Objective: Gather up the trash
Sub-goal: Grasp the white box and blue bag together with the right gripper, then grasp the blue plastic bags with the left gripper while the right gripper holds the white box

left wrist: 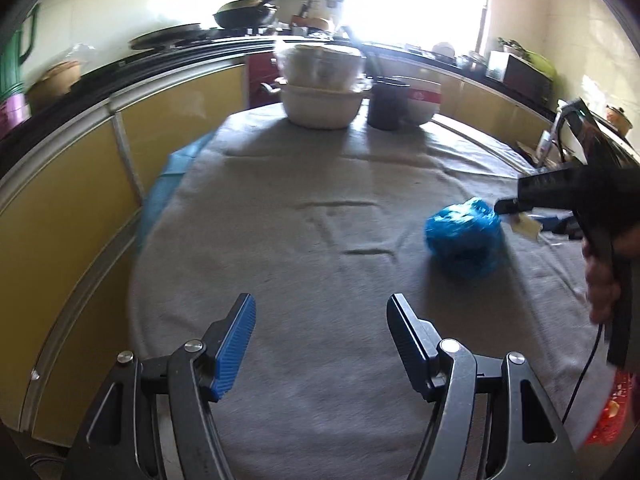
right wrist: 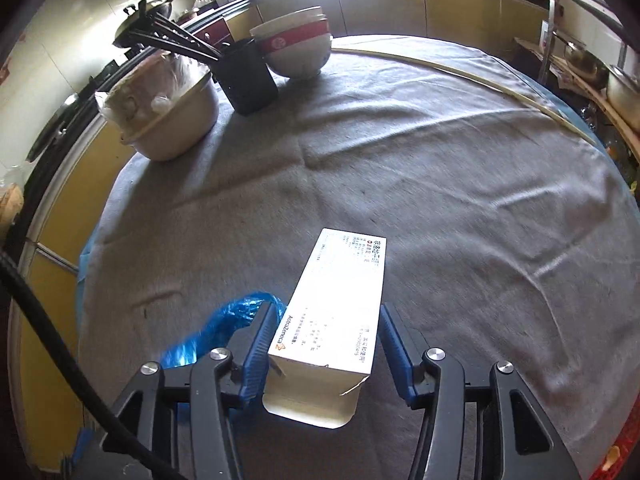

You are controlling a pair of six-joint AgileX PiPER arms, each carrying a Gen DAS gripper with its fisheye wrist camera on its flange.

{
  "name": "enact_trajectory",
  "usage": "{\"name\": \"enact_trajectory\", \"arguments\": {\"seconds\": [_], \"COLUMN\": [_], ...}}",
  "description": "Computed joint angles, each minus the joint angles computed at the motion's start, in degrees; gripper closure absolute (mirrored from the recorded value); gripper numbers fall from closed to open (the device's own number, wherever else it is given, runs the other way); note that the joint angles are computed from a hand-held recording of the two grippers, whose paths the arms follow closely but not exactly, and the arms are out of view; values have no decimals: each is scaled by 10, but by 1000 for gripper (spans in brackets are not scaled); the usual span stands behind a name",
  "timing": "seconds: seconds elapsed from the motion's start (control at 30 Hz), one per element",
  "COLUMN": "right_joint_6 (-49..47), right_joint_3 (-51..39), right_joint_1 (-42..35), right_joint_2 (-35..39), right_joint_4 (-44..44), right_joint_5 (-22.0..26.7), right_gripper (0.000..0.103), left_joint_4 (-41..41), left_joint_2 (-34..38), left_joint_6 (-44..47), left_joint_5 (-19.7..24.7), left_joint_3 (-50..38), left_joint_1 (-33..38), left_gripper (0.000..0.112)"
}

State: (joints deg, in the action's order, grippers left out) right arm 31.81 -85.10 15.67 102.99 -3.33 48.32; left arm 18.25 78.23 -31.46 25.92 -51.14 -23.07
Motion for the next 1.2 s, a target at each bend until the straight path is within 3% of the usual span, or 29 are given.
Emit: {"name": "enact_trajectory", "arguments": {"seconds": [0.27,0.5,0.9,1.2], "right_joint_6": [-57,-100,-159,-144], "right_joint_3": [138,229,300,304], "right_joint_1": [-31,-54,-95,-82], "right_joint_2": [-116,-168,-186,-188], "right_joint_4": [22,42,91,68], "right_joint_5": [-57,-72,-93,-102], "right_gripper": [50,51,52,52], "left_joint_4": [104,162,191,195], "left_joint_2": [69,95,133,150], "left_joint_6": [-83,-122,-135,-137], "left_joint_5": [43,76,111,124], "left_joint_3": [-91,-129,-158,-170], "left_joint_1": [-82,-121,-138,-139], "left_gripper": [44,44,44,44]}}
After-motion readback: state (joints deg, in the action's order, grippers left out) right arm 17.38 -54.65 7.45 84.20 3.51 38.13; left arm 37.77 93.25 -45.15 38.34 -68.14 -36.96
